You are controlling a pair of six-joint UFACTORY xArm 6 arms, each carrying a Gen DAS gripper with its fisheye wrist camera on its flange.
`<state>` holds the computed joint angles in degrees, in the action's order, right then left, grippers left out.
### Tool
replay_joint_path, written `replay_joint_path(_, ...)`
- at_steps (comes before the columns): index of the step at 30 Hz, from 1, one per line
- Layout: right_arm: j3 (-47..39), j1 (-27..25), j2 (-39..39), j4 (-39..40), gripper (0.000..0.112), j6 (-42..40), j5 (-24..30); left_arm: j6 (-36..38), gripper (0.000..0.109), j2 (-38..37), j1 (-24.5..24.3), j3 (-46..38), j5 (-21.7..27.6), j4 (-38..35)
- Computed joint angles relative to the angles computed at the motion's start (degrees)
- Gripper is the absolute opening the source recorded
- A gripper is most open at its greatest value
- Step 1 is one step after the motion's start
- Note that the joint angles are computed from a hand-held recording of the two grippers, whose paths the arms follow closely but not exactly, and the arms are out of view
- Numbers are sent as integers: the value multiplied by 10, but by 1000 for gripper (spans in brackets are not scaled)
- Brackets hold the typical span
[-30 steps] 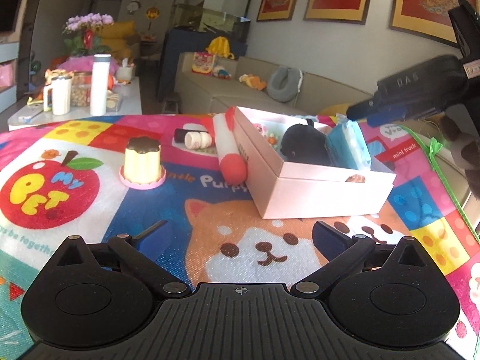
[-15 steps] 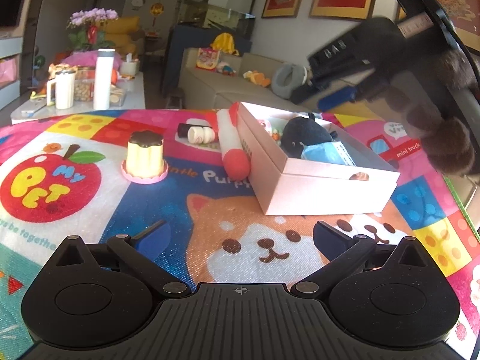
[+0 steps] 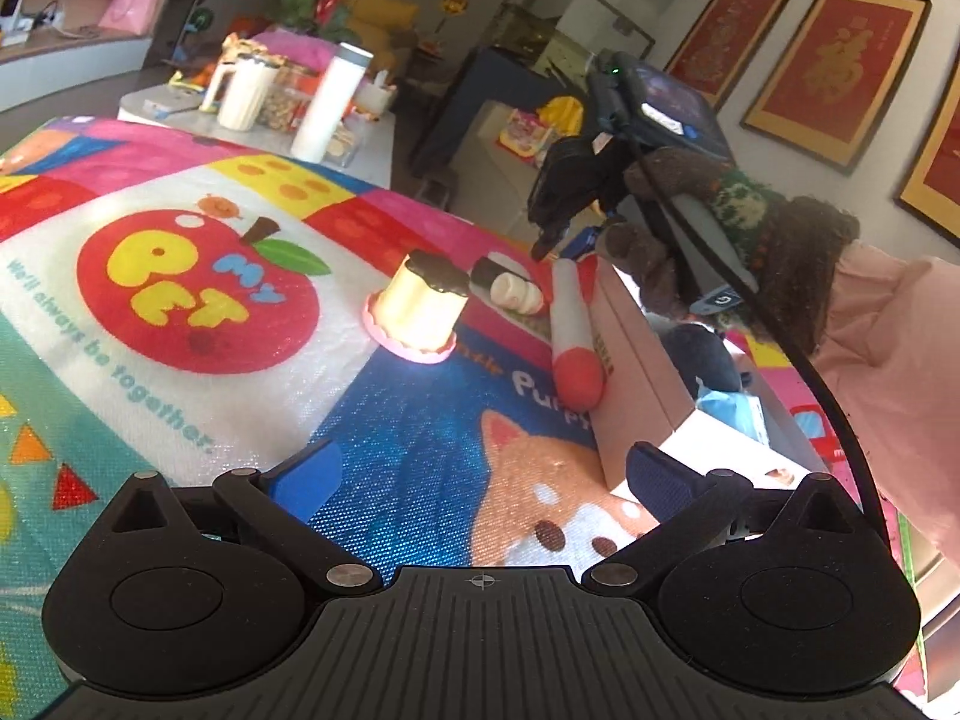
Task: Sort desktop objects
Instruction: 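Grasp the red-and-white marker toy with the right gripper while the left gripper approaches the white bottle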
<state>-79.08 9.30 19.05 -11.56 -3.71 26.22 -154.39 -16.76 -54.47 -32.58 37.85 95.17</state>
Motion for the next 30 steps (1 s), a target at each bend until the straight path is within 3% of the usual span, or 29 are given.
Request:
replay_joint_path(4,17,7,-4,-25,21,8,5,2,103,-8,-3,6,7,-8)
replay_joint_path(7,38,9,-40,98,22,-104,62,19,103,-7,-6,4,9,-19)
replay_joint_path(12,152,12,-155,171,27,-215,105,33,103,-5,-10,0,6,-10)
replay_joint_path(16,215,-8,-238,241,25,-293,200,52,103,-7,-19,-1,-3,8)
replay_joint_path(18,264,-15,-292,246,25,-326,214,81,103,-12,-32,2,-15,18)
replay_joint_path(21,318,-41,-367,273,25,-382,251,127,103,-19,-72,7,4,-2)
replay_joint_path(24,382,-79,-467,344,27,-466,244,158,103,-18,-97,6,24,-29)
replay_joint_path(27,445,-153,-571,458,49,-588,243,185,103,-17,-101,3,30,-71)
replay_joint_path(30,482,-226,-615,540,54,-661,268,226,103,-22,-121,1,72,-141)
